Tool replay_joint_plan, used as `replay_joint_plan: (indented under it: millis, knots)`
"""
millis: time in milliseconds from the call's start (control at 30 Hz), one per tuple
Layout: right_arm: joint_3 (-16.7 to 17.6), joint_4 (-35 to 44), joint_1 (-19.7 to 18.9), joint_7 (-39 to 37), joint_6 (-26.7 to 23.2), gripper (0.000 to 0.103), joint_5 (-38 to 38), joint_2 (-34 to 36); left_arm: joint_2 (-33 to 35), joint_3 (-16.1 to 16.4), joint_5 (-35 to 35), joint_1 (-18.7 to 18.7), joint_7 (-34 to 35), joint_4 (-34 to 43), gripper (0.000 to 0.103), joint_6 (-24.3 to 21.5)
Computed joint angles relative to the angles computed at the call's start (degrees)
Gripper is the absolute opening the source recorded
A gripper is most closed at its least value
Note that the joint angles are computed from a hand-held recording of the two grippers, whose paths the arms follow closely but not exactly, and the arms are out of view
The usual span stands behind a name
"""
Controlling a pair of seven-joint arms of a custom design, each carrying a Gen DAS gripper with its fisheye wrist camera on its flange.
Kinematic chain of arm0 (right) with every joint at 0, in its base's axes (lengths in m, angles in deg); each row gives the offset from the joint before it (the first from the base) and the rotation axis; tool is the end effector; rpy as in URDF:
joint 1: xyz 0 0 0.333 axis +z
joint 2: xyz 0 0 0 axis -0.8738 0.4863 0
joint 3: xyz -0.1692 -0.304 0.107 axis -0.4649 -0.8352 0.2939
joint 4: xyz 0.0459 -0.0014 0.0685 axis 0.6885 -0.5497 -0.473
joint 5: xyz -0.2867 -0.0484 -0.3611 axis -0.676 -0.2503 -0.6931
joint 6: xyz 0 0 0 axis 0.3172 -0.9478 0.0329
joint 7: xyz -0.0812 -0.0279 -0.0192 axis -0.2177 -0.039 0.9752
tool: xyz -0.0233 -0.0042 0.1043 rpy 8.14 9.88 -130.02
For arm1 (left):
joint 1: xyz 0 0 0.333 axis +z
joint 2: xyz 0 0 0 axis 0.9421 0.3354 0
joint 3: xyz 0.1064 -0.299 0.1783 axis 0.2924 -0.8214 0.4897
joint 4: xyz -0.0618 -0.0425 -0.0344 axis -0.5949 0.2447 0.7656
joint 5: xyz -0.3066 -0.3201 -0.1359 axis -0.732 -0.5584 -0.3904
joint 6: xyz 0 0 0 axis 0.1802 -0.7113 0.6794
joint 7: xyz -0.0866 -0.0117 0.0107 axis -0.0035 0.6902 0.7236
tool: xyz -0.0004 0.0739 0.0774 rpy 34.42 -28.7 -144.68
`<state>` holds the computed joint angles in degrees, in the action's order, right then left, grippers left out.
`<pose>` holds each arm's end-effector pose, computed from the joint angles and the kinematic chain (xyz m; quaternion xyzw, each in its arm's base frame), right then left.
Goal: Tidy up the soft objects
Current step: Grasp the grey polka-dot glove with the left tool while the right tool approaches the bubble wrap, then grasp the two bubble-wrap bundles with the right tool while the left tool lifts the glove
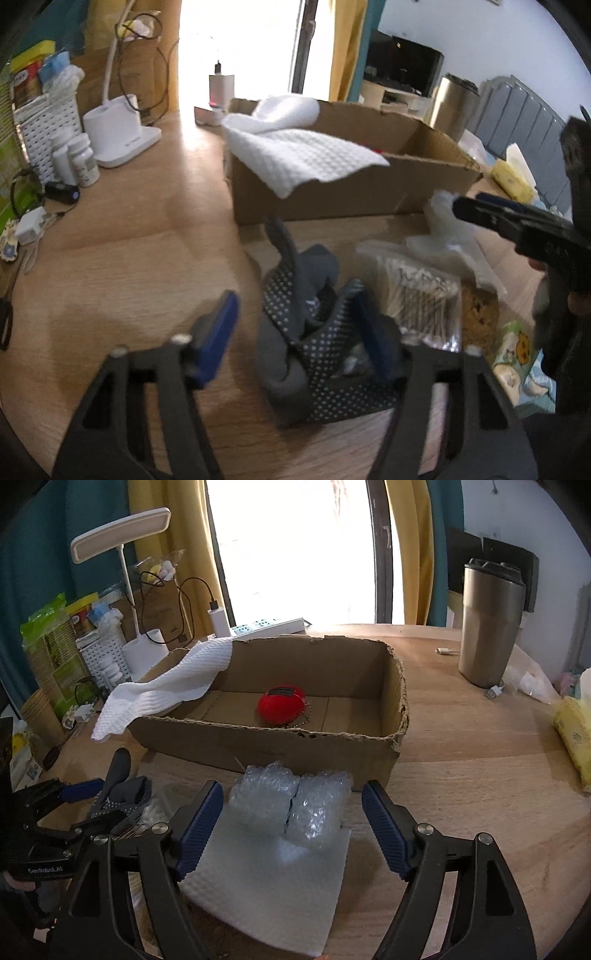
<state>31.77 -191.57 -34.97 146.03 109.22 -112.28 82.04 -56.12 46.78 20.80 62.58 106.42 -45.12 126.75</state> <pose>0.5499 0.3593 0.3943 -0.6741 0.6209 -0.2260 0.3302 0.5751 -0.1668 0.3623 -0.5468 0.7604 -0.3193 0.1443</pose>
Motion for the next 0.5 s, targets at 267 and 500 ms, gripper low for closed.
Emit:
replay_joint_plan:
  millis: [267, 500]
  knots:
    - [-0.1, 1.6, -0.3, -7.4, 1.7, 0.081, 7.5, 2.6, -0.3, 0.0, 0.3, 0.0, 2.3, -0.1, 0.031, -2.2]
    - [0.5, 1.2, -0.6, -18.9, 1.8, 0.078, 20.2, 3.7, -1.6, 0.2, -3.9, -0.5, 6.1, -0.6, 0.029, -2.1]
